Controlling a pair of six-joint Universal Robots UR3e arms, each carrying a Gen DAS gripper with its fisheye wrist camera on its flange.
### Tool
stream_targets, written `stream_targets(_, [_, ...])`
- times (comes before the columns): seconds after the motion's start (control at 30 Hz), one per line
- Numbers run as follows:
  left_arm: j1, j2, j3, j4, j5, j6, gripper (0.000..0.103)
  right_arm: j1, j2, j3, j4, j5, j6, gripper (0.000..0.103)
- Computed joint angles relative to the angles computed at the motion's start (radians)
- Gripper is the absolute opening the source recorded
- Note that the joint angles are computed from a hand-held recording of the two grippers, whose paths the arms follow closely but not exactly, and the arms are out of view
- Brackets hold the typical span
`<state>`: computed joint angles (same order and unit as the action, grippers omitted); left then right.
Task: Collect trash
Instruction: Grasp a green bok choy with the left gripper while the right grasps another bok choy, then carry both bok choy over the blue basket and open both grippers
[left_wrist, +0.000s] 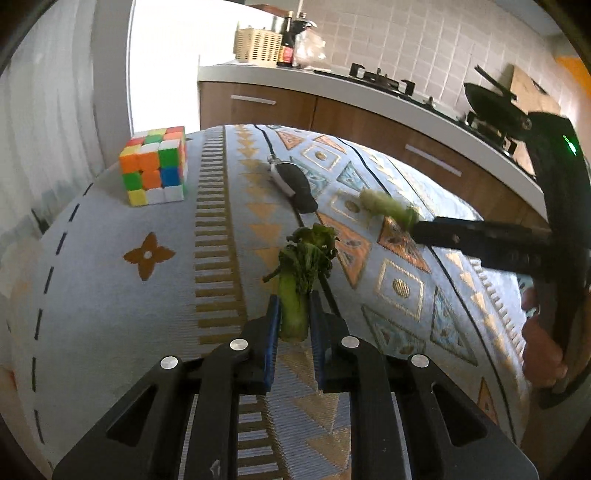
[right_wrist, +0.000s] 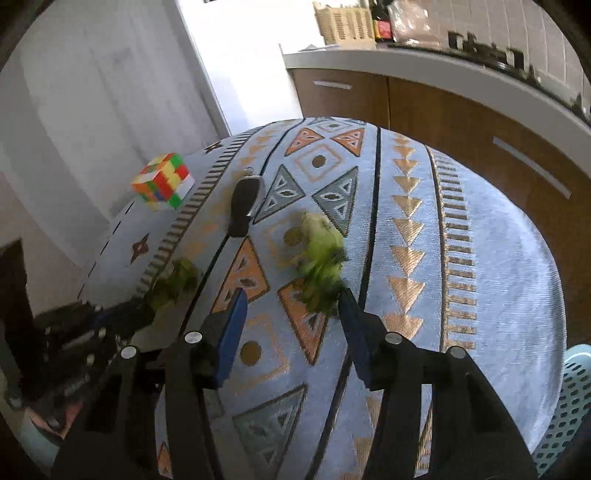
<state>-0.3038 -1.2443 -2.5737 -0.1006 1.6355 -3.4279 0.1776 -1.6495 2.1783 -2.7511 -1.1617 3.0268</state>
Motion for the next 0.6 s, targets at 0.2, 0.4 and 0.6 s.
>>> stream_targets(0.2, [-0.028,-0.045,0.021,0.018,0.024,-0.01,0.014,0.059,0.078,-0.055,-0.05,-0.176,0.058,0.048])
stream_targets(0.4, [-0.021,-0.042,0.016,0.017,0.021,-0.008,0.014,0.091,0.181,-0.146,-0.039,-0.144,0.111,0.048])
stream_targets(0.6, [-0.016,-0.036,0.015,0.019,0.023,-0.006,0.014,0.191,0.283,-0.279,0.003,-0.279,0.157,0.022])
